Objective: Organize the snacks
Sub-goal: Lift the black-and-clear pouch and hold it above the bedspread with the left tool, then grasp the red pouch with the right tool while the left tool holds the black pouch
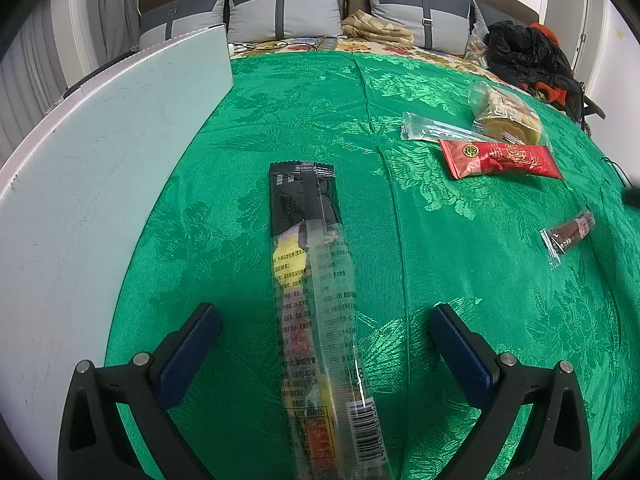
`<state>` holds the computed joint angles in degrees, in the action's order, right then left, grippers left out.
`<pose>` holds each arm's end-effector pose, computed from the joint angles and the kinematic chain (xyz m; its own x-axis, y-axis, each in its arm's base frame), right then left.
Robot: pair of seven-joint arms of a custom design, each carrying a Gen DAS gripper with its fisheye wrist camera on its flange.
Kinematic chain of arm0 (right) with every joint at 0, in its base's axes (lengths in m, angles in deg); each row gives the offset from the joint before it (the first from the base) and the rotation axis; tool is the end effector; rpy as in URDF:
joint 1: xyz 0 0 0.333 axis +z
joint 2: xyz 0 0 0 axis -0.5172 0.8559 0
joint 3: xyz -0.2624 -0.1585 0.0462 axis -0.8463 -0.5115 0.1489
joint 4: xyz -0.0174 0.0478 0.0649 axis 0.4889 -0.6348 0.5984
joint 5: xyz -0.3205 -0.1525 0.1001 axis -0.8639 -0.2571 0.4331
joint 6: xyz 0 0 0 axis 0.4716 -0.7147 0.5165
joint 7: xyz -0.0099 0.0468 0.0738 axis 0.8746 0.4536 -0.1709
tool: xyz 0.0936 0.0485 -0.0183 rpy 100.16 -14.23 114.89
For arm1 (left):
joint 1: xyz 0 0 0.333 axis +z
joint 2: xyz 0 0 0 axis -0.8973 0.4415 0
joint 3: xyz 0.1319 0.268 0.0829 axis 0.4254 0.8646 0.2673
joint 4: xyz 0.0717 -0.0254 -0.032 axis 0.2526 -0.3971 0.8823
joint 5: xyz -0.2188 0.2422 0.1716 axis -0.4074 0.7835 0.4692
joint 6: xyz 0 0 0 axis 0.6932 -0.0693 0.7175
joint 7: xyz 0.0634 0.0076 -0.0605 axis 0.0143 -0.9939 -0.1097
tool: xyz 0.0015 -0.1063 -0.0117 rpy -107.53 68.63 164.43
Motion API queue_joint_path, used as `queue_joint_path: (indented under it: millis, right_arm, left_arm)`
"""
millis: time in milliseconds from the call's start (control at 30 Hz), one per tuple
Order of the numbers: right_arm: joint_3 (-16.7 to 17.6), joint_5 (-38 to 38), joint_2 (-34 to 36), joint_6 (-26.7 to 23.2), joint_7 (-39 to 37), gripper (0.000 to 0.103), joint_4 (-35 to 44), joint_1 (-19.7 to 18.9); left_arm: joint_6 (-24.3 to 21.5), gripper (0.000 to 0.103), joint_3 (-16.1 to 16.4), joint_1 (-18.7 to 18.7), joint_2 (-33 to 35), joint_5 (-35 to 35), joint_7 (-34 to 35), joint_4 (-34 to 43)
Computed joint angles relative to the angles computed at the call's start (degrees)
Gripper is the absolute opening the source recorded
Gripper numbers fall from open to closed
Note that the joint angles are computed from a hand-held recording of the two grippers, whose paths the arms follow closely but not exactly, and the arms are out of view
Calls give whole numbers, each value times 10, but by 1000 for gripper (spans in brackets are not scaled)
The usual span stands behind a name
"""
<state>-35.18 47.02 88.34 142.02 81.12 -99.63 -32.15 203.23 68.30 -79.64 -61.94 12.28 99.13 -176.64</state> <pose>0.5765 -0.0210 0.4189 0.3344 -0.9421 -0.0245 -0.7430 -0.2476 -0.6218 0.5366 -0.1827 0.3460 0.0058 -0.9999 0.0147 -0.8146 -0.0132 -0.5799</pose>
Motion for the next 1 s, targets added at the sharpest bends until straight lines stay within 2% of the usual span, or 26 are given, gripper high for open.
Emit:
queue_joint_path:
  millis: [33, 67, 100, 167, 267, 300, 333, 400, 467, 500, 533, 633, 667, 700, 733, 767, 833, 900, 1000]
  right_arm:
    - [5, -25, 10, -38, -15, 91, 30, 5]
    - [8, -80, 29, -84, -15, 91, 70, 16]
    - [8, -126, 43, -102, -7, 91, 92, 27]
    - [6, -250, 77, -111, 27, 90, 134, 64]
    - [9, -340, 117, -114, 65, 86, 173, 88]
    - [4, -377, 137, -122, 90, 77, 194, 101]
    - [1, -404, 148, -126, 109, 60, 204, 107]
    - [-13, -464, 175, -152, 151, 41, 233, 124]
    - [-9, -485, 173, -145, 168, 27, 229, 119]
    - [2, -471, 171, -166, 168, 18, 236, 108]
    - [10, -455, 169, -187, 170, 14, 242, 99]
    - [23, -409, 145, -213, 170, 12, 235, 74]
    - [27, -385, 140, -227, 171, 12, 238, 65]
    - [32, -353, 129, -237, 171, 12, 232, 53]
    - [35, -319, 120, -243, 170, 12, 229, 42]
    - [39, -271, 110, -255, 170, 12, 226, 26]
    - [41, -186, 99, -278, 169, 12, 226, 3]
    - [36, -117, 90, -296, 180, 12, 218, -9]
    - [26, -40, 79, -325, 210, 12, 193, -19]
  left_arm:
    - [0, 103, 0, 0, 0, 0, 0, 0]
    - [0, 103, 0, 0, 0, 0, 0, 0]
    - [0, 103, 0, 0, 0, 0, 0, 0]
    - [1, 103, 0, 0, 0, 0, 0, 0]
    - [1, 103, 1, 0, 0, 0, 0, 0]
    - [1, 103, 1, 0, 0, 0, 0, 0]
    - [1, 103, 1, 0, 0, 0, 0, 0]
    - [2, 103, 1, -1, 0, 0, 0, -1]
    - [1, 103, 1, -1, -1, 0, -1, -1]
    - [2, 103, 1, -1, -1, 0, -1, -2]
    - [3, 103, 0, 0, -1, 0, 1, -2]
    - [-10, 99, -21, 15, -7, -48, 49, -5]
    - [-17, 86, -18, 11, -15, -49, 43, -10]
    - [-18, 63, -16, 10, -22, -46, 34, -15]
    - [-22, 50, -19, 13, -28, -50, 35, -18]
    - [-24, 28, -31, 24, -34, -75, 58, -23]
    - [-4, 22, -54, 49, -40, -145, 113, -37]
    - [23, 12, -63, 59, -56, -198, 138, -62]
    - [67, 12, -101, 85, -82, -342, 231, -102]
